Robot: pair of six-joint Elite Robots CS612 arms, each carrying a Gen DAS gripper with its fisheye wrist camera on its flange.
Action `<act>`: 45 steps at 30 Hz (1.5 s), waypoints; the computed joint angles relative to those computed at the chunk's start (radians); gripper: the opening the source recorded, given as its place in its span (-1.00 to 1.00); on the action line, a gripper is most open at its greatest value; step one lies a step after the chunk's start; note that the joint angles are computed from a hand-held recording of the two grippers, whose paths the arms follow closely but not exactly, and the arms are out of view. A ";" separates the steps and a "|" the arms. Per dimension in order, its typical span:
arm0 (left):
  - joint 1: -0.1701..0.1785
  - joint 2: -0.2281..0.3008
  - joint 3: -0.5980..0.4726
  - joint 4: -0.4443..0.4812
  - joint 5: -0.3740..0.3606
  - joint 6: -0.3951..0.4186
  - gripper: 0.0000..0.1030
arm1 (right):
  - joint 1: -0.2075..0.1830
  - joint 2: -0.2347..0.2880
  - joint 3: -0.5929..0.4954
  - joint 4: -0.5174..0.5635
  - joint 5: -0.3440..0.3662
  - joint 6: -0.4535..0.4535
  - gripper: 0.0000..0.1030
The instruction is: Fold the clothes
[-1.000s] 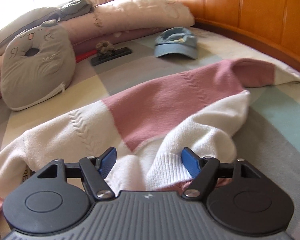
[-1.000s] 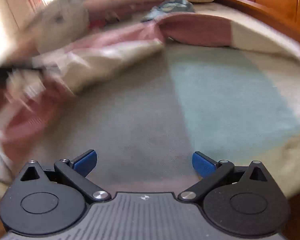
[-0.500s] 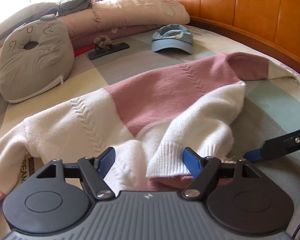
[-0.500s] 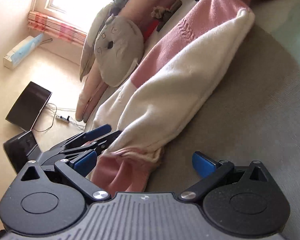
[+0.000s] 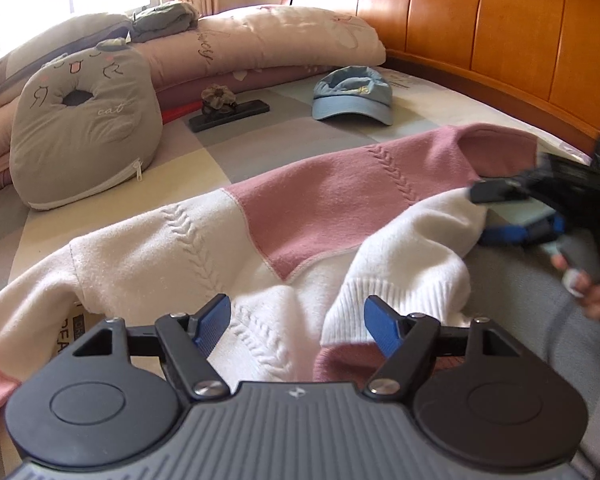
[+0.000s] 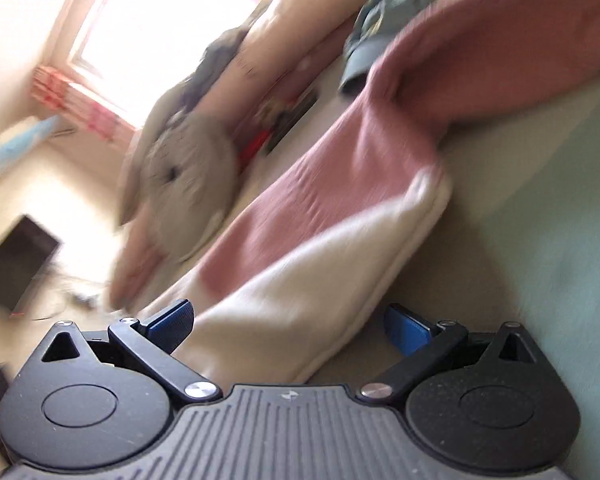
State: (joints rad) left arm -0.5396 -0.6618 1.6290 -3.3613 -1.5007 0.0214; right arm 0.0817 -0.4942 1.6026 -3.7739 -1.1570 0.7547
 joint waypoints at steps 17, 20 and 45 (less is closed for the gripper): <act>-0.001 -0.014 0.038 -0.003 0.027 -0.016 0.45 | -0.041 0.041 -0.012 -0.268 0.314 0.075 1.00; 0.000 -0.014 0.040 -0.004 0.017 -0.013 0.45 | -0.044 0.070 -0.027 -0.249 0.323 0.150 1.00; 0.009 -0.015 0.062 0.009 0.009 -0.054 0.45 | -0.046 0.180 -0.106 -0.485 0.176 0.496 0.11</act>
State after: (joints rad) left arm -0.5302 -0.6772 1.6908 -3.3527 -1.4919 -0.0327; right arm 0.0361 -0.3140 1.4968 -4.2586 -0.9807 1.2503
